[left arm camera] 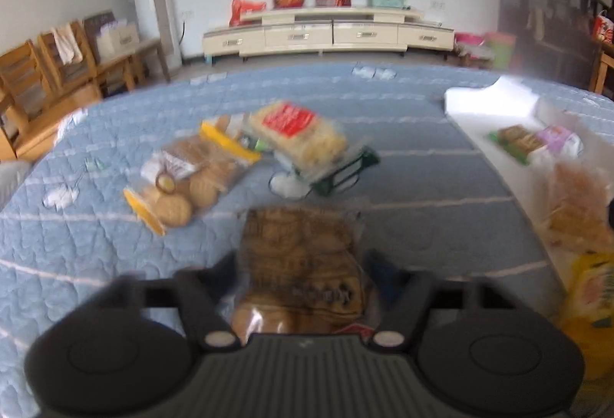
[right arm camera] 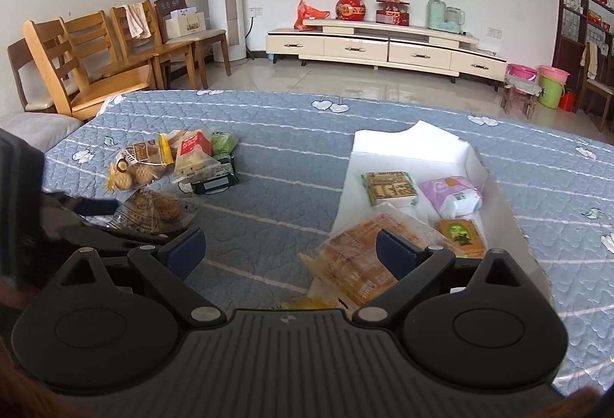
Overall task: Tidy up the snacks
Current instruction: 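Grasp the brown cookie bag with the left tool while the right tool grasps the red-label bread packet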
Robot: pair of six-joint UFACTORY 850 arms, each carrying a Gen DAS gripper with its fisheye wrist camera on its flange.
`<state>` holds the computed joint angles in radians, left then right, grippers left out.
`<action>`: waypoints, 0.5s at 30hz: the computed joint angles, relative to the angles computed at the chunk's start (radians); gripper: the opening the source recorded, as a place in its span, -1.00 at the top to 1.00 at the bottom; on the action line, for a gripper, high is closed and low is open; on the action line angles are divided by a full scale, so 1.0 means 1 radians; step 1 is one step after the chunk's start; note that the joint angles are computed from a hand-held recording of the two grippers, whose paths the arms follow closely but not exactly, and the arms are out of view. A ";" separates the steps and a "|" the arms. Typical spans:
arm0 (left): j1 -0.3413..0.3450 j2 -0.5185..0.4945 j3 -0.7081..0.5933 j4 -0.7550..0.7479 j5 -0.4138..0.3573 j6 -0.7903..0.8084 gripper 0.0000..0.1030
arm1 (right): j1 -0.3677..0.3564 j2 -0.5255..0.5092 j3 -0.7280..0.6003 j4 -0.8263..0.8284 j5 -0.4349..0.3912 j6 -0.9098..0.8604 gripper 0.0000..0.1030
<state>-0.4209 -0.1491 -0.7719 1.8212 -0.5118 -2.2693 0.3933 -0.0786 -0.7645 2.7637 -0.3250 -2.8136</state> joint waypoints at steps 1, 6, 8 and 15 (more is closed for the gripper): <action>0.007 0.012 0.011 0.025 0.008 -0.038 -0.15 | 0.002 -0.009 -0.011 -0.011 0.000 0.007 -1.00; 0.004 0.071 0.051 -0.037 -0.065 -0.035 -0.09 | 0.010 -0.093 -0.112 -0.214 -0.018 0.162 -1.00; 0.004 0.101 0.073 -0.074 -0.113 -0.031 -0.09 | 0.027 -0.147 -0.176 -0.256 -0.011 0.172 -1.00; 0.017 0.183 0.136 -0.133 -0.191 -0.026 -0.09 | 0.084 -0.367 -0.445 -0.566 0.047 0.437 -1.00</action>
<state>-0.4035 0.0344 -0.6355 1.6884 -0.7030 -2.2953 0.4775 -0.4451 -1.2093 2.1975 -0.2783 -2.3770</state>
